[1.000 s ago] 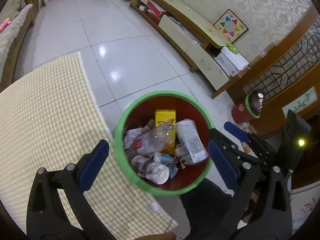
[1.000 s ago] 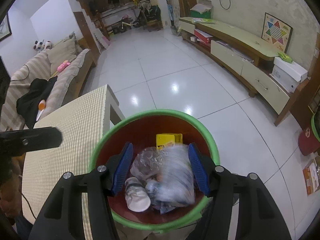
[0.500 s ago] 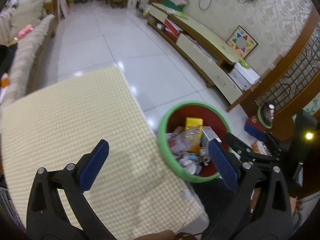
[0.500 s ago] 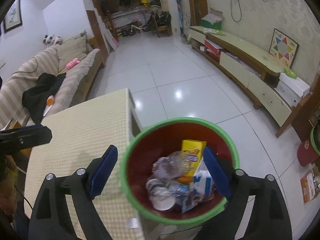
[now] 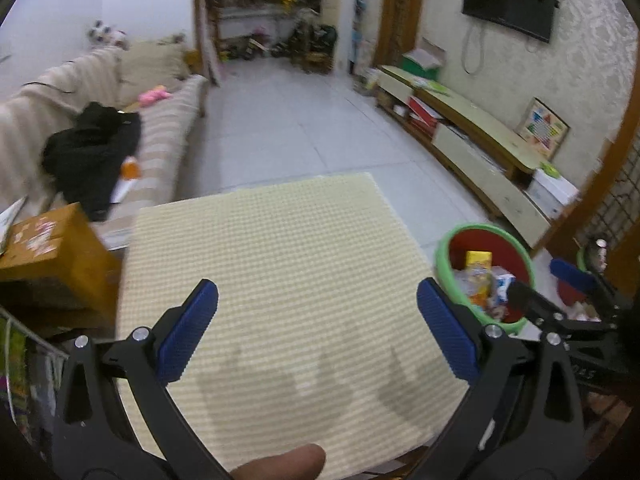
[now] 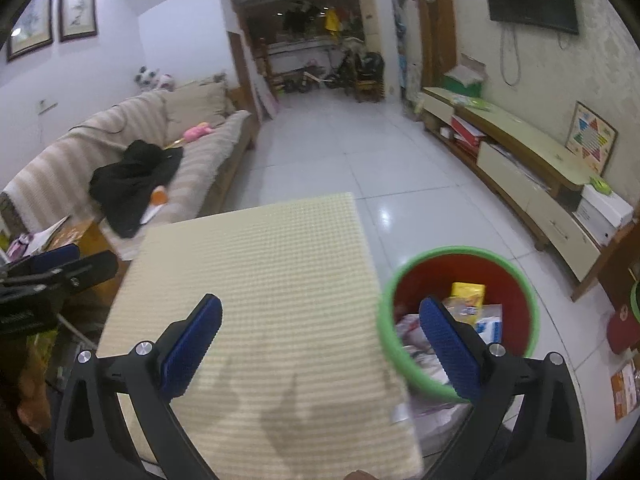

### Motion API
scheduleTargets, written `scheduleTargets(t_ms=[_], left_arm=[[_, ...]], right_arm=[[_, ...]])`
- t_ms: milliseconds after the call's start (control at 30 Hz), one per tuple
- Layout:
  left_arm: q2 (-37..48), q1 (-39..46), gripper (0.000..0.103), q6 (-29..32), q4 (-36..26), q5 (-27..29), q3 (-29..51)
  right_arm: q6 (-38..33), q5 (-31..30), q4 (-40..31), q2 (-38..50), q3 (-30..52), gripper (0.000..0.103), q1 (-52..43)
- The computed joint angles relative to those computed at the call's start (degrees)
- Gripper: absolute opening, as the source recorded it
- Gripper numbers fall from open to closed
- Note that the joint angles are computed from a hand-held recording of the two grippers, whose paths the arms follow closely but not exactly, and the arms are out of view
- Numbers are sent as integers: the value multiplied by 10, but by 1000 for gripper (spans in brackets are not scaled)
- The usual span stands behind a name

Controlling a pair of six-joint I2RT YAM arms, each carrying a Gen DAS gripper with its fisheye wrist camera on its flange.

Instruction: Collect trash

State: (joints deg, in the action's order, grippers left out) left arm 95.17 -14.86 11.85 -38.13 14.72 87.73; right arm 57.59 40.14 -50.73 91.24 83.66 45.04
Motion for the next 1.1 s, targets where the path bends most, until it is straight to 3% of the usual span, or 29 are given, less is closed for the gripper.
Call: scheduleTargets(t_ms=[133,367,533,1100], left_arm=[[-56,42,98,25,66,4,-90],[-108,89,98,48,62,17,-153],[-150,113,98,25,77,29,-196],[-174,160,98,29,56,44,-216]], right_arm=[[26,31,-45,60,77,96,42],[73,56,-103,106,128,96,84],[90,72,-132,123,154,96,111],[54,74,-115,150,195,96,139]])
